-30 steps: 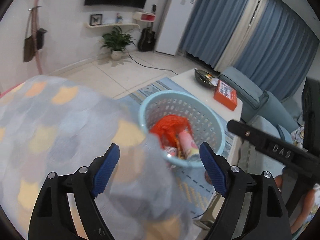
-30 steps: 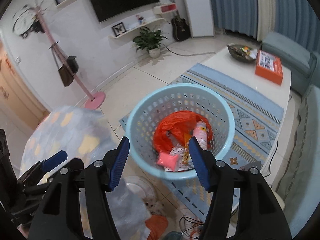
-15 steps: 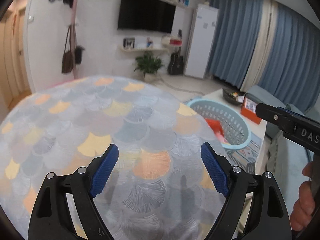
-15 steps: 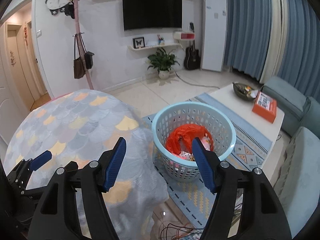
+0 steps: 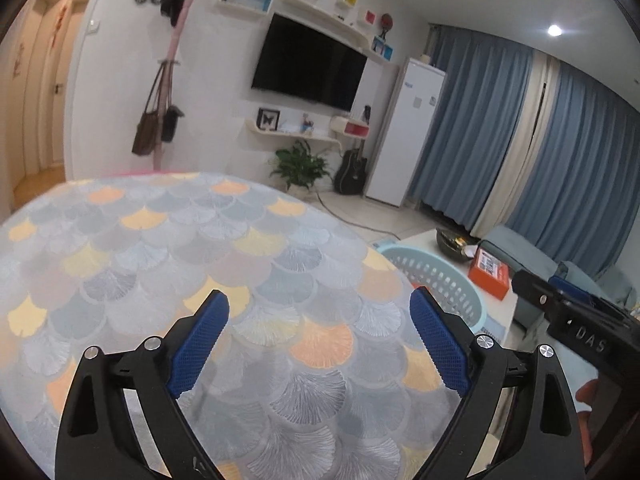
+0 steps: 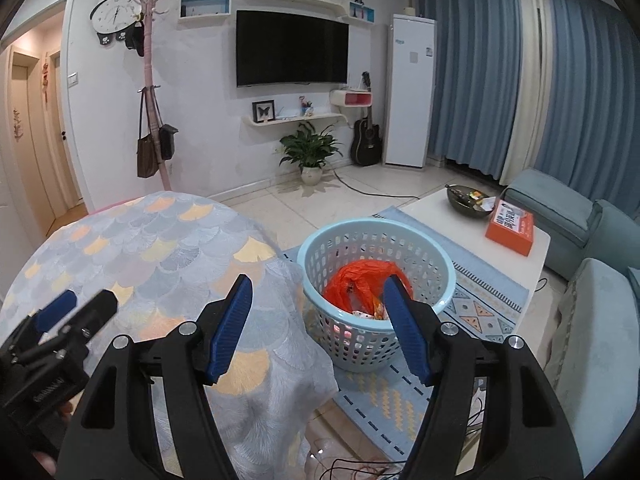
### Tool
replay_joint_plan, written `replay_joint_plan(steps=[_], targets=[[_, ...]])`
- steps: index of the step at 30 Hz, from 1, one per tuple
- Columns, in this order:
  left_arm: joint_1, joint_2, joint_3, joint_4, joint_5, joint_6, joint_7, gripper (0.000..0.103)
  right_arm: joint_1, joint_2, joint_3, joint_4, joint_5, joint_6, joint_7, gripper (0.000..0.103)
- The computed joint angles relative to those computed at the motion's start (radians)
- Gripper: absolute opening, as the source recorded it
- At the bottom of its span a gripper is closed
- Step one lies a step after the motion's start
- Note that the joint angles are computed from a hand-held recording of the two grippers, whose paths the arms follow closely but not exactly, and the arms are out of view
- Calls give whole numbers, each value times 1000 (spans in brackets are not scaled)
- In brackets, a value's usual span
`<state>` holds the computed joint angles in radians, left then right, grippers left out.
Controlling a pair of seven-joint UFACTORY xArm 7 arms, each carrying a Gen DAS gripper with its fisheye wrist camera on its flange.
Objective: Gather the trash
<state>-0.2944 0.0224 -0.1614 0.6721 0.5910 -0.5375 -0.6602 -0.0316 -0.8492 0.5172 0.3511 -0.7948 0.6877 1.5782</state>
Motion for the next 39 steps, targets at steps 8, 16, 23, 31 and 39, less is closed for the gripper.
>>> replay_joint_plan(steps=[8, 16, 23, 31, 39], targets=[[-69, -37, -32, -64, -306, -12, 313, 90, 5, 17, 25, 3, -11, 29, 46, 64], [-84, -49, -31, -73, -334, -2, 346, 91, 7, 80, 30, 17, -63, 43, 94, 66], [-95, -53, -32, -78, -372, -5, 379, 91, 44, 106, 6, 24, -107, 71, 126, 66], [-99, -52, -29, -74, -373, 0, 379, 91, 80, 93, -28, 15, -118, 82, 136, 70], [-96, -50, -28, -73, -372, -3, 380, 91, 87, 93, -33, 19, -124, 85, 137, 70]])
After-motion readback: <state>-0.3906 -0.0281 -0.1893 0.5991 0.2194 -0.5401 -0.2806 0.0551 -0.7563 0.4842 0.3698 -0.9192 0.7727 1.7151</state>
